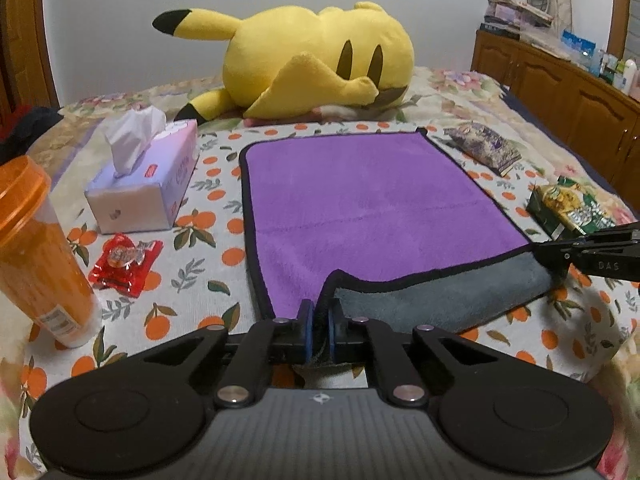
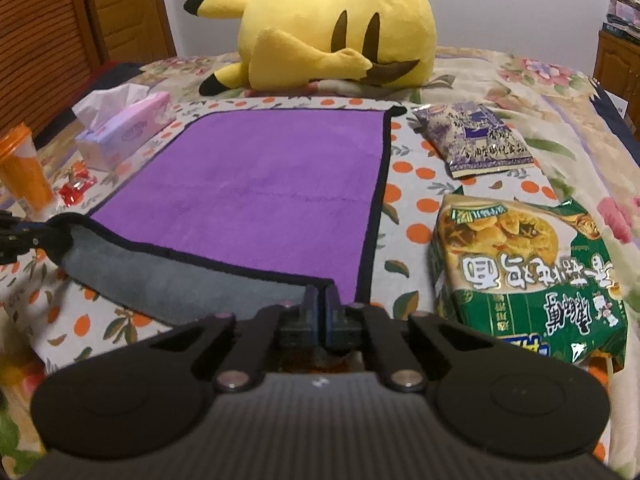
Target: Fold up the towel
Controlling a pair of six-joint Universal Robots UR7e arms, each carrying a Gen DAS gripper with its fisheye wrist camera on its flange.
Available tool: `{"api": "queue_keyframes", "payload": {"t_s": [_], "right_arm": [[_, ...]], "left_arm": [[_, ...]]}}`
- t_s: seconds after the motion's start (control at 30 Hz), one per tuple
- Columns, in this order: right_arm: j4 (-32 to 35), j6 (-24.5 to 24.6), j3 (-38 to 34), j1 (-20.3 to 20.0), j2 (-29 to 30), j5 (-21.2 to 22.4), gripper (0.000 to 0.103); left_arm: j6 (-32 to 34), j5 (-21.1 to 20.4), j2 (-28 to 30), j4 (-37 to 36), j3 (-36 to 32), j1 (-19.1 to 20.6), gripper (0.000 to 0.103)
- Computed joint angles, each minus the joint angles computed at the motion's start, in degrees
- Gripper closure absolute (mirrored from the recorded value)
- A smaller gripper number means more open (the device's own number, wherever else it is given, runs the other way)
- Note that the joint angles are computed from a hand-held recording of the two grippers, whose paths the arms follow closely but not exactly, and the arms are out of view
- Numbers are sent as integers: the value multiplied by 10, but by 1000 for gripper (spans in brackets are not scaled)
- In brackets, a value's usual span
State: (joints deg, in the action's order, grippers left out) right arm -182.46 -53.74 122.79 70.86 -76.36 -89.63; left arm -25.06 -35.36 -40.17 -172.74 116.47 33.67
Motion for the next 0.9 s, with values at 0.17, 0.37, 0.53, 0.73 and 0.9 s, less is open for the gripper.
{"api": "queue_keyframes", "payload": {"t_s": [0.17,0.37,0.53,0.73,0.9], "right_arm": [[-7,1,3,-3,-6,25,99],[-11,0,6,-7,-15,55,99],[-16,3,5,-10,-20,77,99],[-19,7,3,-14,-21,93,99],[-19,7,0,-15,-18,92,99]], "left_arm": [[12,2,0,-23,2,-5,96],[28,4,-1,-55,5,-13,96],[35,6,-1,-68,5,-16,96],[42,8,0,-83,4,-18,97],[45,11,2,-88,1,-15,97]]}}
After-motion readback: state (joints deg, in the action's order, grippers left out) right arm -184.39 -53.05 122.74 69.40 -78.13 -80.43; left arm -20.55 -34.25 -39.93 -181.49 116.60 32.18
